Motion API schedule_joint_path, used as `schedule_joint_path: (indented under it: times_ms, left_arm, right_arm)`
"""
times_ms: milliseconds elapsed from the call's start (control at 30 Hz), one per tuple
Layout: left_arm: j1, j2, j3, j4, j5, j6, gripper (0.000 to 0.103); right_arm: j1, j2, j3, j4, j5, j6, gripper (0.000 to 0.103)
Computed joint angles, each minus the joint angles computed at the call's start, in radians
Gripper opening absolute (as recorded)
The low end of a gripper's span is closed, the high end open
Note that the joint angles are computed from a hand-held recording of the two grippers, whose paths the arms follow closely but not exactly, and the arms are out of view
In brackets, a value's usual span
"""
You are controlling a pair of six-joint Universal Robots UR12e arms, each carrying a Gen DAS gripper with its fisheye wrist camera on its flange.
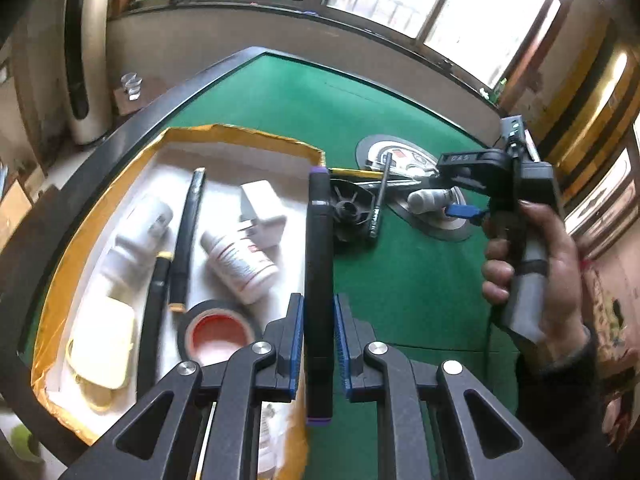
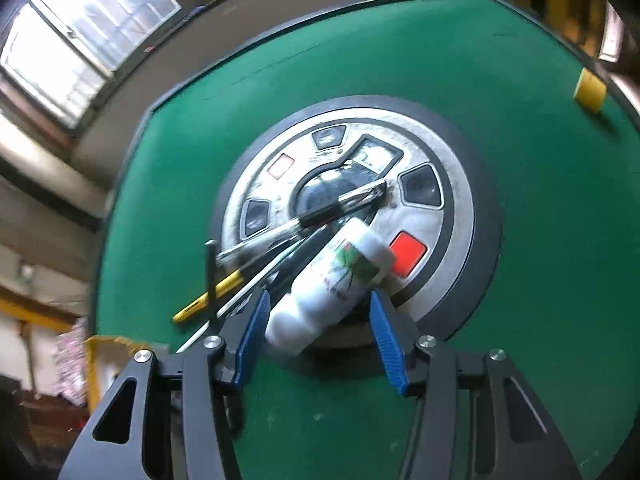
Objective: Organize rigid objects
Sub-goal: 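Grasp a white bottle by its cap with the right gripper, then carry the black marker in the left gripper while the right carries the bottle to the tray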
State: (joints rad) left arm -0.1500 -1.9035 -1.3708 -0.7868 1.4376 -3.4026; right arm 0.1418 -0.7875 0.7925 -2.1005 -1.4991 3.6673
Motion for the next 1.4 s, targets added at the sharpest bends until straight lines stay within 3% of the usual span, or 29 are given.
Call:
schedule_joint_path:
  times_ms: [167,300,500,600,767,933,1100,1200,1300,1400]
  left_arm:
    - [0.031,0.024,-0.031,0.022,-0.027,-0.026,0.014]
    - [0.068,0.029,-0.035,0.008,-0.138,-0.045,0.014]
    - [0.097,0.018,-0.01,-0.001,-0.137,-0.079,0.014]
    - [0.102,0.005,0.017,-0.03,-0.079,-0.095,0.014]
    - [0.118,-0.015,0.054,-0.084,-0.052,-0.099,0.014]
    - [0.123,-0.047,0.106,-0.137,-0.032,-0.073,0.014]
    - [0.123,-0.098,0.184,-0.202,-0.037,-0.02,0.014]
    - [0.133,-0.139,0.247,-0.295,-0.103,0.003,0.014]
    - [0.137,-0.168,0.282,-0.332,-0.119,0.006,0.014]
    - [0.141,-0.191,0.314,-0.362,-0.117,0.011,0.014]
  right_arm:
    - [0.009,-0.008,0.022,0.005,-0.036,-0.016,0.035]
    - [-0.004,-0.074,0.148,-0.08,-0.019,-0.009,0.029]
    - [-0.019,-0.183,0.341,-0.218,0.069,-0.044,0.029]
    - [-0.015,-0.223,0.397,-0.295,0.138,-0.095,0.029]
    - [0.01,-0.222,0.364,-0.35,0.304,-0.217,0.029]
    - [0.043,-0.18,0.285,-0.331,0.374,-0.31,0.029]
    - [0.079,-0.113,0.165,-0.309,0.296,-0.349,0.029]
    - [0.091,-0.057,0.073,-0.239,0.278,-0.372,0.029]
    - [0.102,-0.012,0.0,-0.173,0.226,-0.394,0.029]
    - [0.114,-0.001,-0.017,-0.16,0.176,-0.425,0.029]
